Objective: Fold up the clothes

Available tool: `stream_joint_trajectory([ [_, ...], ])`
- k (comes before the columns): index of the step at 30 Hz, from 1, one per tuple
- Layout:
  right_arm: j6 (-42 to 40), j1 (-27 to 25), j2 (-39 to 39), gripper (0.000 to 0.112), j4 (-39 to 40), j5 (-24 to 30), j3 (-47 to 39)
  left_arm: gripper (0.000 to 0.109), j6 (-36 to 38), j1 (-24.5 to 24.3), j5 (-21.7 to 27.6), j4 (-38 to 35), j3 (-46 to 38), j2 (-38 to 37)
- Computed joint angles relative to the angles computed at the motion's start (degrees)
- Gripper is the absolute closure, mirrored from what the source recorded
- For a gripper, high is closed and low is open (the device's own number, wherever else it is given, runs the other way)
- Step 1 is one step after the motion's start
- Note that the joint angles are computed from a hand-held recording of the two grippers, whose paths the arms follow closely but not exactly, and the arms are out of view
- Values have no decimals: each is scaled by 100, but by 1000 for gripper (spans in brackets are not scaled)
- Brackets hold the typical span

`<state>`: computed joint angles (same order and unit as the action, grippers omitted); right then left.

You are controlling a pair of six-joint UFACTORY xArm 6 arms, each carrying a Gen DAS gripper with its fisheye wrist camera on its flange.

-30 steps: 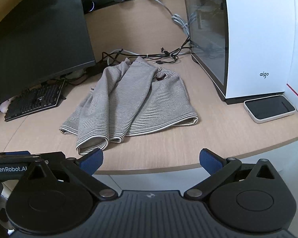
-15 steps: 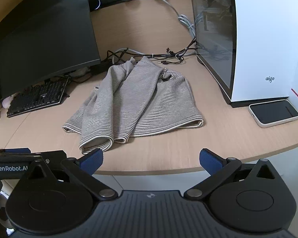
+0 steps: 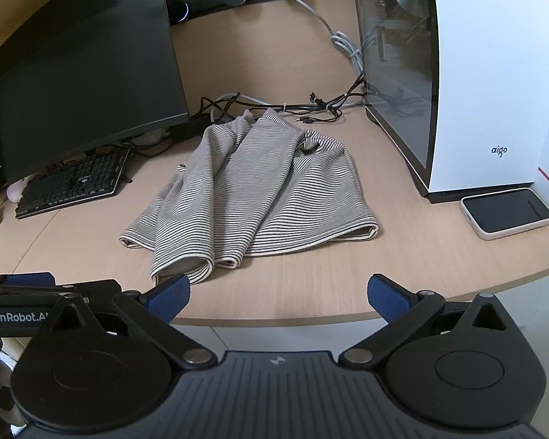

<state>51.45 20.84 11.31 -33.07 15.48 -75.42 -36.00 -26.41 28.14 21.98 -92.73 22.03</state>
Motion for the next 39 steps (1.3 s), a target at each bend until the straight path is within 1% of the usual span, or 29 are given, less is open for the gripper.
stream_joint_trajectory([
  [16, -142, 6, -25, 9, 78, -39, 34, 6, -203, 8, -83, 161, 193, -130],
  [23, -199, -1, -33, 9, 146, -17, 39, 6, -182, -9, -39, 123, 126, -97],
  [32, -462, 11, 40, 9, 450, 64, 4, 6, -44, -2, 90, -69, 11, 21],
  [39, -599, 5, 105, 9, 578, 39, -58, 6, -96, -2, 122, -5, -72, 75],
])
